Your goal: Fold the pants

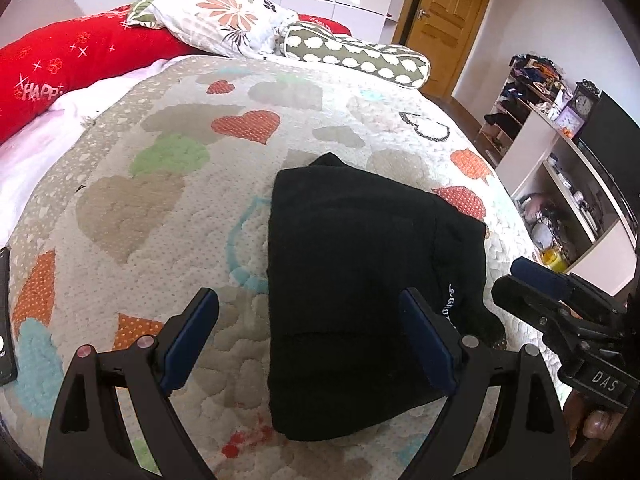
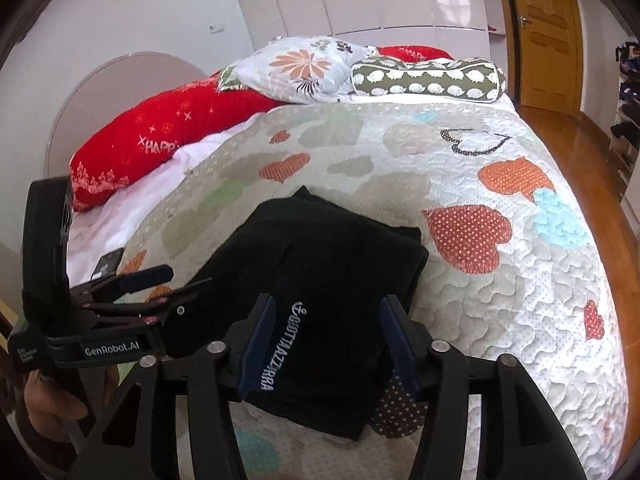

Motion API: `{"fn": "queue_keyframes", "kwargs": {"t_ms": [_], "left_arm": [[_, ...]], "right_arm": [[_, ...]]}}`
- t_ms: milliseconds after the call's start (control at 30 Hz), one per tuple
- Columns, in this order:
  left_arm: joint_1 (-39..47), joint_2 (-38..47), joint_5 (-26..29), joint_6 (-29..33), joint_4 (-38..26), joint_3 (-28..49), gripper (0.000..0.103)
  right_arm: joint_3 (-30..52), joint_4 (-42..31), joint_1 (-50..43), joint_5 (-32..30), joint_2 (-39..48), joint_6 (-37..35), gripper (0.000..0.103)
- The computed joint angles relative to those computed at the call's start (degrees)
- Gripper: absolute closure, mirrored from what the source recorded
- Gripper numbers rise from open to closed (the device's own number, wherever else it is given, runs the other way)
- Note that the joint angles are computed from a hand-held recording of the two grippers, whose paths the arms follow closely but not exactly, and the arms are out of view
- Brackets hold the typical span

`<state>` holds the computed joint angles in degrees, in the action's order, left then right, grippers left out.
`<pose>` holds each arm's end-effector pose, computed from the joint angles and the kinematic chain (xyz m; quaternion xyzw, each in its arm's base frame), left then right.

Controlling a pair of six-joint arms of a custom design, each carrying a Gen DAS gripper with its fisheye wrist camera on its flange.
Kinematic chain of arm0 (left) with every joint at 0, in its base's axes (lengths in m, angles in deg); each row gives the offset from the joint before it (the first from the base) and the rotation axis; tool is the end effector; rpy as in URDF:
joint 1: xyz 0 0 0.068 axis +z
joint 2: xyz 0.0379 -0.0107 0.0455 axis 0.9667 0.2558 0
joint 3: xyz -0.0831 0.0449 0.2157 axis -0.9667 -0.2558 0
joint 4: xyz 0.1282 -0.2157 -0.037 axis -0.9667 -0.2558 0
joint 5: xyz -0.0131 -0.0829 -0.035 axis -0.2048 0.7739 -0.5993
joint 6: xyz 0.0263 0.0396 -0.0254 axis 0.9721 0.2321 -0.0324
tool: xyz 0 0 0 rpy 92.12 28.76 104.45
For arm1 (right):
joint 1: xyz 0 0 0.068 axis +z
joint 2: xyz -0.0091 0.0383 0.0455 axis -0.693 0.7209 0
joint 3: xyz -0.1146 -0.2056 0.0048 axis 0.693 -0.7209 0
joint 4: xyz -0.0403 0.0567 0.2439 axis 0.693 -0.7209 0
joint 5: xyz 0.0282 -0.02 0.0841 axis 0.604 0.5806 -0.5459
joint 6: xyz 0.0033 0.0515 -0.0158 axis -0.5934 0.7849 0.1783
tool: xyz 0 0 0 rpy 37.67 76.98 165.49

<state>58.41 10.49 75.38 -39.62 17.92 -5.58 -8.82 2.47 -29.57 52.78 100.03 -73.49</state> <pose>0.2754 -0.0751 0.1501 -0.1559 0.9258 -0.0425 0.3417 0.3456 0.1036 0.1650 -0.2593 0.8817 0.2176 0.3288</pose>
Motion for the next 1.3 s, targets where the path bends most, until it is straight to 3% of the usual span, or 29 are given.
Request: {"fn": "queue_keyframes", "kwargs": {"t_ms": [433, 867, 1300], "left_arm": [[-0.64, -3.10, -3.68, -1.64, 1.06, -2.48, 0.011], [-1.14, -3.31, -7.94, -1.49, -0.14, -2.36, 0.011], [-0.98, -1.76, -8.31, -1.46, -2.65, -1.13, 0.011]], "right_arm": [[-1.35, 1.48, 1.67, 1.40, -0.35, 1.11, 0.035], [-1.50, 1.67, 3.35, 2.91, 0.33, 0.64, 0.035], [-1.37, 1.92, 4.02, 3.20, 1.38, 0.84, 0.034]]}}
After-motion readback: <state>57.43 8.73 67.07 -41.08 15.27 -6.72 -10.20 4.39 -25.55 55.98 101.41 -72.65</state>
